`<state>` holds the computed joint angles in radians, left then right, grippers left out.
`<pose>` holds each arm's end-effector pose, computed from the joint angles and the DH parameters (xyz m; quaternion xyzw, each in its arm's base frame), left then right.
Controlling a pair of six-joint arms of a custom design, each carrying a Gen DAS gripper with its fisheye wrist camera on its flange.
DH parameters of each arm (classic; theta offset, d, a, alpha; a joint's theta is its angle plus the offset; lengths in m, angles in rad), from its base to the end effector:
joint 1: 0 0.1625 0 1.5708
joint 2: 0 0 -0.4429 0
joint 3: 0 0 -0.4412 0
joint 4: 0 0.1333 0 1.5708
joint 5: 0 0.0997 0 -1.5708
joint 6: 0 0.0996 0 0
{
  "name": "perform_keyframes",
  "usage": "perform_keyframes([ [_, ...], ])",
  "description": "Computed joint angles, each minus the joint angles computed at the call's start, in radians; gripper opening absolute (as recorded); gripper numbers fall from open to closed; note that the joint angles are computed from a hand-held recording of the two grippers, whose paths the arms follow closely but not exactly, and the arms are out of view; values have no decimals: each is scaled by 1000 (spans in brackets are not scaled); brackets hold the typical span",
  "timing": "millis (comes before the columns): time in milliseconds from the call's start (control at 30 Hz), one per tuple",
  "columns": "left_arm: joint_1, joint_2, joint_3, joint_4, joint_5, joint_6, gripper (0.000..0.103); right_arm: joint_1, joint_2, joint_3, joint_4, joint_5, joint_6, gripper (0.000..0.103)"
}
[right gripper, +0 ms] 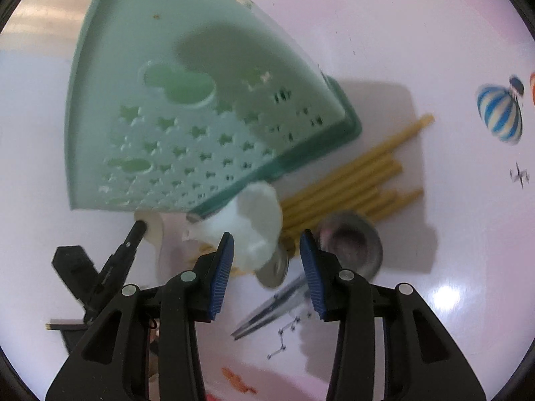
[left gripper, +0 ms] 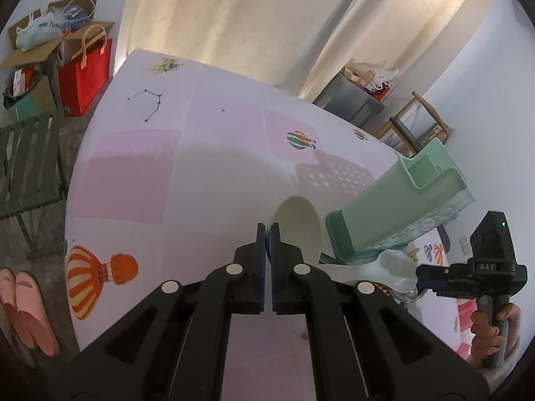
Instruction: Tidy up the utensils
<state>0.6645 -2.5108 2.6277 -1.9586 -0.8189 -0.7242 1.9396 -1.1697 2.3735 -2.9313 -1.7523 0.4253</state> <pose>-0.0302 -0.2794 0.3288 0.0344 0.9223 -0.3509 0.1580 0.2680 -0.3735 0.0772 -0.0351 -0.9922 0.1068 0.0532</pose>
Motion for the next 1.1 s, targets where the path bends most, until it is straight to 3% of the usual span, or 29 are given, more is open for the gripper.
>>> perform_keyframes([
  [100,7,3,1,-2,-2,-8,1,8,34,-7,-46,-25,-30,39],
  [267,-7,1,-4,36,8,-45,1,11,55,-18,-61,-46,-55,8],
  [467,-92,-38,-19,155,49,-155,1,32,35,8,-136,-55,-81,5],
  [633,-249,-99,-55,384,120,-352,1,51,-51,30,-131,-35,-97,3],
  [833,-485,-116,-117,685,189,-619,1,93,-194,72,-103,-54,-96,3],
  [967,-536,-108,-114,702,181,-674,1,98,-359,93,-19,-26,-90,3],
  [1100,-551,-100,-98,643,185,-641,1,188,-439,80,-12,-93,-89,3],
])
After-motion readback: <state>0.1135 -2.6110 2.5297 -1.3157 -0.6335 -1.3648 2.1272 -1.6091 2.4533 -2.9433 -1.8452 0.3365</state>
